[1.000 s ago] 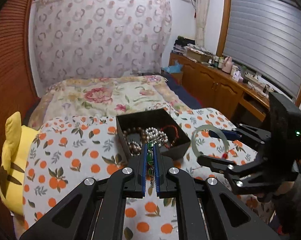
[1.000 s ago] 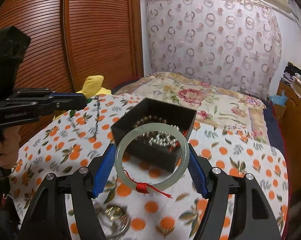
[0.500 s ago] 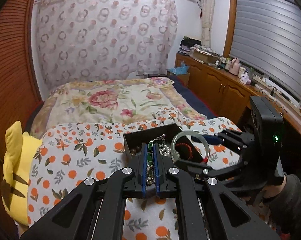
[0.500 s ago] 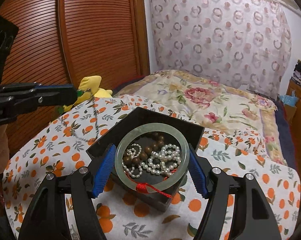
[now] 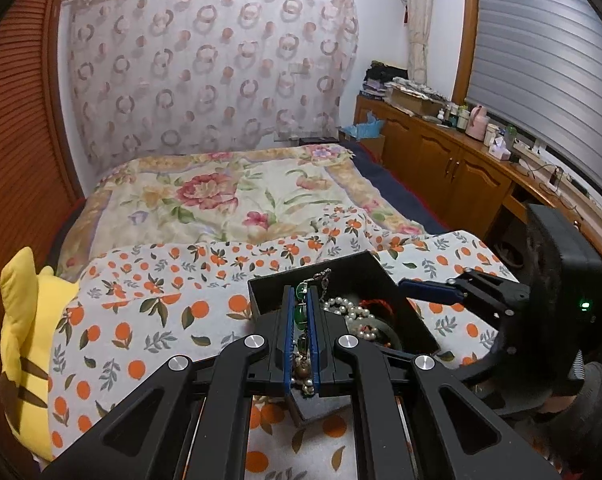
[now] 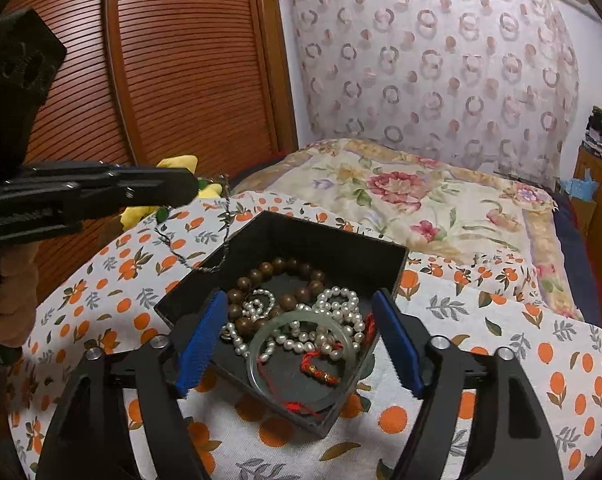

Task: Organize jewelry
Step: 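Carry the chain and jade bangle over the black box and open both grippers, then move both open grippers back to the silver jewelry on the cloth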

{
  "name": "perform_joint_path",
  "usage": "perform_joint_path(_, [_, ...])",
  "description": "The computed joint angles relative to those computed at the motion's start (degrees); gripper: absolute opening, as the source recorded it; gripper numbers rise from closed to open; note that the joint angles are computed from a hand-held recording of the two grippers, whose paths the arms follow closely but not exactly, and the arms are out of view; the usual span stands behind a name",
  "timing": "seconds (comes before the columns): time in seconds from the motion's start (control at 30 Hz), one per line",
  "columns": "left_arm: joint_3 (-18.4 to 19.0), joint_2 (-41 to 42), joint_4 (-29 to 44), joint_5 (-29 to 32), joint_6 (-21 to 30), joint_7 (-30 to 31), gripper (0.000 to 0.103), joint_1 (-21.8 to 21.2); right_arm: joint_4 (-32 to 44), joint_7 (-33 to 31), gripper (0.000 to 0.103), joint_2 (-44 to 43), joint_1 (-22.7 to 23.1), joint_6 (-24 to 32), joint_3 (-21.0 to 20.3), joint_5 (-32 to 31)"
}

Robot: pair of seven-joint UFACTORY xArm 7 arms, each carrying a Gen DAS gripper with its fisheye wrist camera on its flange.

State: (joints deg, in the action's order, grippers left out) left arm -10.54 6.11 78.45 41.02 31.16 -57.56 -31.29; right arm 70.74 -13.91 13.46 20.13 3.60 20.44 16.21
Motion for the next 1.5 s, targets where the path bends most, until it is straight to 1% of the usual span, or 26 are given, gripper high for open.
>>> perform_joint_path(0.07, [0.10, 1.02, 0.79, -0.58, -0.06, 0.52, 0.005, 0.08, -0.34, -0.43, 0.080, -0.28, -0.55, 0.17, 0.24, 0.36])
perform_joint_path(0.2, [0.68, 2.87, 2.03, -2.03, -0.30, 2.04, 0.005, -0.12, -0.96, 1.15, 0.080, -1.18, 0.47, -0.16, -1.54, -0.91])
perform_joint_path(0.3, [1.32, 4.51, 3.55, -2.66, 0.38, 3.16, 0.006, -0.74, -1.73, 4.41, 0.080, -1.90, 2.50, -1.04, -4.15, -3.78])
perform_joint_path(0.47, [2.32, 5.83, 4.75, -3.55, 1.03, 3.94, 0.006, -1.72, -2.16, 8.05, 0.080, -2.48, 3.35, -0.88, -5.80, -7.01])
perform_joint_path(0.53, [2.59, 5.84, 4.74, -3.49, 1.03, 3.96, 0.009, -2.01, -2.25, 8.61, 0.080, -2.66, 3.08, -0.74, -5.70, -7.65])
perform_joint_path(0.6, [2.95, 5.48, 4.37, -2.28, 1.19, 2.97, 0.019, -2.46, -2.25, 9.05, 0.080, -2.68, 2.84, -0.59, -5.48, -7.84])
perform_joint_path(0.67, [2.91, 4.73, 3.44, -1.49, 1.01, 1.95, 0.023, -2.65, -2.37, 9.20, 0.080, -3.20, 2.24, 0.10, -5.02, -7.28])
perform_joint_path(0.73, [2.67, 3.58, 2.10, -0.57, 0.89, 0.55, 0.029, -2.81, -3.00, 9.73, 0.080, -4.21, 2.39, 0.50, -5.15, -7.32])
perform_joint_path(0.8, [2.25, 2.25, 0.51, 0.98, 0.86, -1.32, 0.044, -2.94, -4.45, 10.70, 0.080, -5.87, 3.02, 0.41, -5.81, -8.19])
perform_joint_path(0.83, [1.97, 1.31, -0.56, 1.57, 0.69, -2.03, 0.048, -2.80, -5.08, 10.74, 0.080, -6.61, 3.06, 0.46, -5.83, -8.20])
perform_joint_path(0.9, [1.06, -0.54, -2.83, 3.00, 0.39, -3.82, 0.062, -2.52, -7.09, 11.81, 0.079, -8.75, 3.70, 0.71, -6.40, -9.22])
perform_joint_path(0.97, [-0.17, -2.03, -4.59, 4.45, 1.35, -5.25, 0.071, -2.47, -10.05, 14.47, 0.079, -11.39, 4.62, 0.82, -7.27, -12.03])
perform_joint_path(1.03, [-1.37, -3.51, -6.39, 6.24, 1.95, -6.78, 0.074, -2.30, -13.03, 15.88, 0.079, -13.98, 4.99, 0.74, -7.37, -12.84])
perform_joint_path(1.1, [-2.69, -5.12, -8.24, 7.25, 2.70, -8.29, 0.081, -2.14, -15.75, 17.15, 0.079, -16.22, 5.19, 0.51, -7.34, -13.33])
perform_joint_path(1.13, [-3.26, -6.01, -9.37, 7.64, 2.57, -9.17, 0.082, -1.94, -16.99, 18.24, 0.079, -17.26, 5.16, 0.50, -7.21, -14.09])
perform_joint_path(1.2, [-4.44, -7.32, -10.89, 8.18, 2.92, -10.57, 0.088, -1.55, -20.11, 20.16, 0.079, -19.91, 5.24, 0.29, -6.87, -15.08])
perform_joint_path(1.33, [-6.60, -9.93, -14.13, 8.49, 3.17, -12.70, 0.092, -0.76, -25.14, 22.72, 0.079, -24.03, 5.71, 0.39, -6.34, -15.94])
perform_joint_path(1.43, [-8.02, -12.06, -16.98, 8.22, 3.09, -14.26, 0.093, -0.14, -27.86, 24.68, 0.079, -26.10, 6.01, 0.82, -5.36, -16.86])
perform_joint_path(1.5, [-8.82, -13.58, -19.20, 7.49, 2.62, -15.05, 0.093, 0.30, -29.56, 25.28, 0.079, -27.33, 7.15, 1.13, -5.24, -16.71])
